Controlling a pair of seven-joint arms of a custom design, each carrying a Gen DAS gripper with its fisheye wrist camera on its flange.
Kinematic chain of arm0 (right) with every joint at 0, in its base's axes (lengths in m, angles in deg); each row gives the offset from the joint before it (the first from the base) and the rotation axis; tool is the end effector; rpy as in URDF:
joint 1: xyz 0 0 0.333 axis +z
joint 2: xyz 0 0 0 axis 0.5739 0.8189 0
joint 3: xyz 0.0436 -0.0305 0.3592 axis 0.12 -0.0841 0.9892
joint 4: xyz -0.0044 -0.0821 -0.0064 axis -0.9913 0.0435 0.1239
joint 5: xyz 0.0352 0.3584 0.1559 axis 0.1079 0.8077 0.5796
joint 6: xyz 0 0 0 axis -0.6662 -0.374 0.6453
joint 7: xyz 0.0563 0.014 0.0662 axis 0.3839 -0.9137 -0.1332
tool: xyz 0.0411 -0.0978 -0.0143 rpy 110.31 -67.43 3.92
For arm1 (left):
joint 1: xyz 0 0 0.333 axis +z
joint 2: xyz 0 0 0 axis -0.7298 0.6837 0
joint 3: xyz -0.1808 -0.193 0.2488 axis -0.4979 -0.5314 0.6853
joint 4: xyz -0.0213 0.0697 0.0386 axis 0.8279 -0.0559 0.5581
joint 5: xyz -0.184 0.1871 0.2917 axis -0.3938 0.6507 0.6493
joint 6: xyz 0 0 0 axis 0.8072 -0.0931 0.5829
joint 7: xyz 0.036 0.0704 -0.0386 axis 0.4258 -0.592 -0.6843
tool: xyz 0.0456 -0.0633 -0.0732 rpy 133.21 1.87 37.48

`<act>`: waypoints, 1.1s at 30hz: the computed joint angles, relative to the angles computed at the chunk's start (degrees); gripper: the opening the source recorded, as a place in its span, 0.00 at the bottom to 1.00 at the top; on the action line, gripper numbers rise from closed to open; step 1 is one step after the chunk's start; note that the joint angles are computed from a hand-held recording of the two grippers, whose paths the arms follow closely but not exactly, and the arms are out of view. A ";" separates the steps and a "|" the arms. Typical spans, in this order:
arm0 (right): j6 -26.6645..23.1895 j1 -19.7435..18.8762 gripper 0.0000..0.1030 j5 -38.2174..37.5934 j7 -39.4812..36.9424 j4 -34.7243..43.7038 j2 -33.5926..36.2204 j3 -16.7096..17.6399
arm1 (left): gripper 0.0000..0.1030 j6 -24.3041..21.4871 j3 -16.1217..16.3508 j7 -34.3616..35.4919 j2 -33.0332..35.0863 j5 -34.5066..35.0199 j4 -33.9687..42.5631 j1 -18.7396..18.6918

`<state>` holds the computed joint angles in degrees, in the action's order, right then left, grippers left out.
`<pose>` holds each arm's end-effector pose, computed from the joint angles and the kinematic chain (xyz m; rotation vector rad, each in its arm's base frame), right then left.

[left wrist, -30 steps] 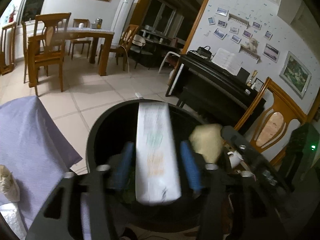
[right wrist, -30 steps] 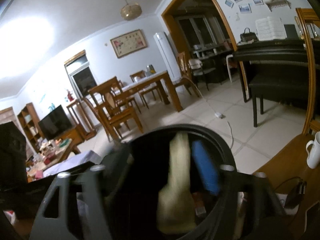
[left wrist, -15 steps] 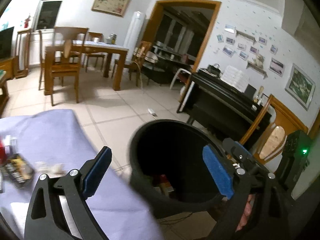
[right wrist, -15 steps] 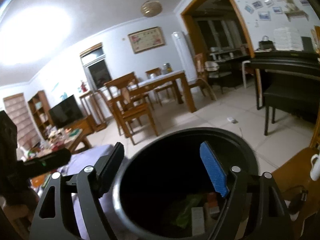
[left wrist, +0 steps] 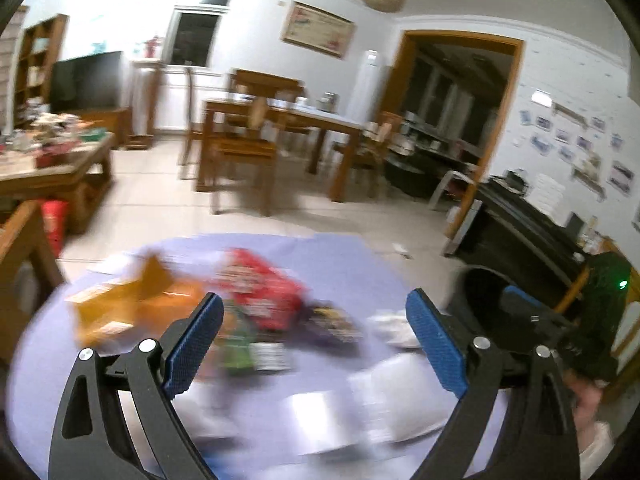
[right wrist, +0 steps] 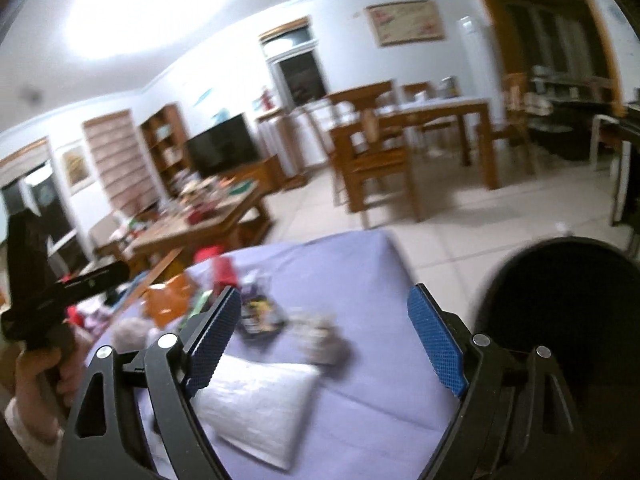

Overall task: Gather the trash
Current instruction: 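Return both tools to the table toward the remaining trash, then grasp the clear plastic tray with left tool while right tool grasps red box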

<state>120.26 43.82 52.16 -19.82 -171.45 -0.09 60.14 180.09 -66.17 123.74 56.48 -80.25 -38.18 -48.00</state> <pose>0.6128 0.0741 0.4819 -1.6638 1.2226 -0.4233 0.6090 -0.0784 0.5099 -1.6922 1.6346 -1.1721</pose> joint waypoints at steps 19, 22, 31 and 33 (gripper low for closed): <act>-18.94 12.32 0.81 -67.83 59.11 45.63 32.29 -1.23 | 0.88 -22.38 11.25 -27.83 14.72 57.41 12.00 6.03; -22.30 11.15 0.75 -70.71 59.80 48.91 34.53 0.93 | 0.77 -24.56 10.17 -29.60 16.03 61.13 13.32 7.24; -21.97 6.71 0.31 -75.27 56.51 46.37 33.77 7.65 | 0.33 -24.28 1.59 -30.29 15.46 57.36 12.27 15.37; -19.94 5.77 0.31 -74.46 55.42 43.52 32.17 8.69 | 0.15 -23.35 0.10 -28.93 14.43 54.78 11.06 16.63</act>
